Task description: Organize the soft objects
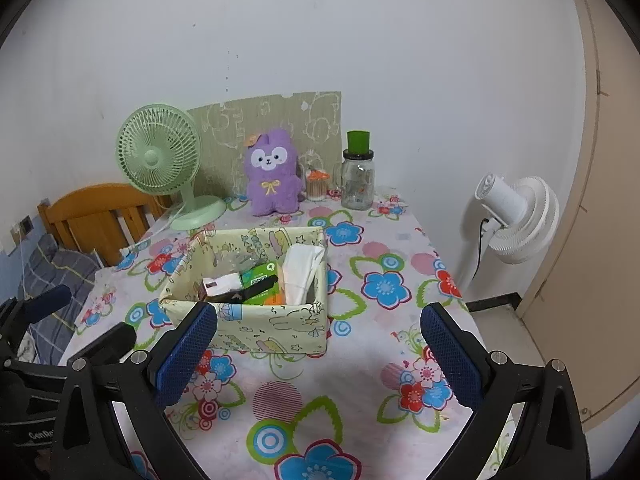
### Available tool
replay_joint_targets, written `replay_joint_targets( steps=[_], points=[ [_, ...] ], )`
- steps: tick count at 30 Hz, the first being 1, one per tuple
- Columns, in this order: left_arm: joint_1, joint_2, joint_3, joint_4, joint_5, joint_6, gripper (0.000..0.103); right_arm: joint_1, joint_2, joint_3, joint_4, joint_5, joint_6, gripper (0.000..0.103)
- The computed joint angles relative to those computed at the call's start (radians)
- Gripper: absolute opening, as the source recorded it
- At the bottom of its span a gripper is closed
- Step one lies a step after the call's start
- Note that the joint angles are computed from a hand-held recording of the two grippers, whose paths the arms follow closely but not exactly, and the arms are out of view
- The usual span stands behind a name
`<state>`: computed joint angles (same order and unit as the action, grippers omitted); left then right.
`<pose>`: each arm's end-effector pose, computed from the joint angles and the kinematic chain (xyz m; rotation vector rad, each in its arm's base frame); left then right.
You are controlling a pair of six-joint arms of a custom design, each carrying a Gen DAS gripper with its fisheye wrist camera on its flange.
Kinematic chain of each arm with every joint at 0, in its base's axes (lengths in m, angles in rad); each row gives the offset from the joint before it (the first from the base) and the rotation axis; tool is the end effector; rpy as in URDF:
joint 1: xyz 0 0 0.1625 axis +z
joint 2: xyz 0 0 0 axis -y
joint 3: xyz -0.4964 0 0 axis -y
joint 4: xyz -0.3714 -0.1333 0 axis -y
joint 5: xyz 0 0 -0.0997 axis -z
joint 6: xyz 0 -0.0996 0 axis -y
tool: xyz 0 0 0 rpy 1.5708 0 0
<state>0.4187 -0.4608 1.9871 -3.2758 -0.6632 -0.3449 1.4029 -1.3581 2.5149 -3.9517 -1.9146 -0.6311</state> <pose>-0.4348 -0.4253 -0.0304 0.8525 2.2654 -0.9614 0.0354 -0.3876 0.3696 0.2318 -2.0923 1.2103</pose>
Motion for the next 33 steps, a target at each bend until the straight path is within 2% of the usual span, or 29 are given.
replay_joint_targets(
  steps=[14, 33],
  points=[
    [-0.028, -0.015, 0.041, -0.073, 0.031, 0.009, 0.103, 0.021, 0.010, 0.045, -0.096, 0.012, -0.049, 0.103],
    [-0.040, -0.013, 0.047, -0.109, 0.035, 0.032, 0.103, 0.030, 0.015, 0.056, -0.140, 0.020, -0.032, 0.103]
  ],
)
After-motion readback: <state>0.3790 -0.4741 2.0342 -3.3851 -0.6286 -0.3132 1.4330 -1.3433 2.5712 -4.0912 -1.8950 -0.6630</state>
